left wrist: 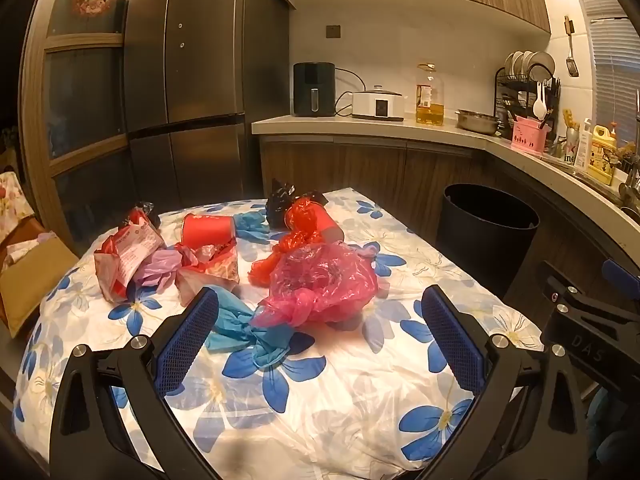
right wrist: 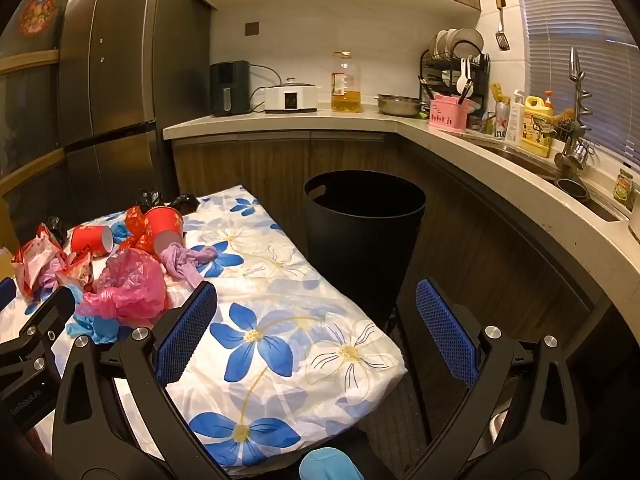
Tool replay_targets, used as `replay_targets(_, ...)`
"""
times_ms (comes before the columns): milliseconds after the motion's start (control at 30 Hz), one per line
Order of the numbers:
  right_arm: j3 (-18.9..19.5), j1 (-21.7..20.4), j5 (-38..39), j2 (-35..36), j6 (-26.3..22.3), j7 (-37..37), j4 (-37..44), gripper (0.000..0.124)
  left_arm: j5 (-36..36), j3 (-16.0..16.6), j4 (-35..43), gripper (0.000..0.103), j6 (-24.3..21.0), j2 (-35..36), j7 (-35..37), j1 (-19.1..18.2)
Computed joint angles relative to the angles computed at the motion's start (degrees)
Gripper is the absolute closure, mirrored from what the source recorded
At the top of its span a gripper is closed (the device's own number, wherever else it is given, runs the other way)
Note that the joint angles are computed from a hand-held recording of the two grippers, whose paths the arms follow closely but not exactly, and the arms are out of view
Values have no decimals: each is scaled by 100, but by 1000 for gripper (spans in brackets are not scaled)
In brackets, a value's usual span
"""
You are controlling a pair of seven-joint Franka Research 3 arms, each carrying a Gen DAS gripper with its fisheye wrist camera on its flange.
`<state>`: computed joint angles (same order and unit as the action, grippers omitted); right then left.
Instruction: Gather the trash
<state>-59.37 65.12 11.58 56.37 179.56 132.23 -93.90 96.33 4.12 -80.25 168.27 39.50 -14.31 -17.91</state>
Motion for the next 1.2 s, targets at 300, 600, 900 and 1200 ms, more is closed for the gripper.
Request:
replay_targets(300,-10,7,71,28,35,-32,4,26,-122,-27,-2,5,53,-22,181,20)
replay_targets(600,-2,2,94,36,39,-52,10,26,38,22,-26,5,24,-40,-72,-43)
replay_targets(900,-11,17,103,36,34,-59,2,26,98,-37,-13,5,25,-26,-104,10)
replay_targets(1200,-23,32,107,34,32,-57,-9,26,94,-49,-12,5,25,-25,-100,20)
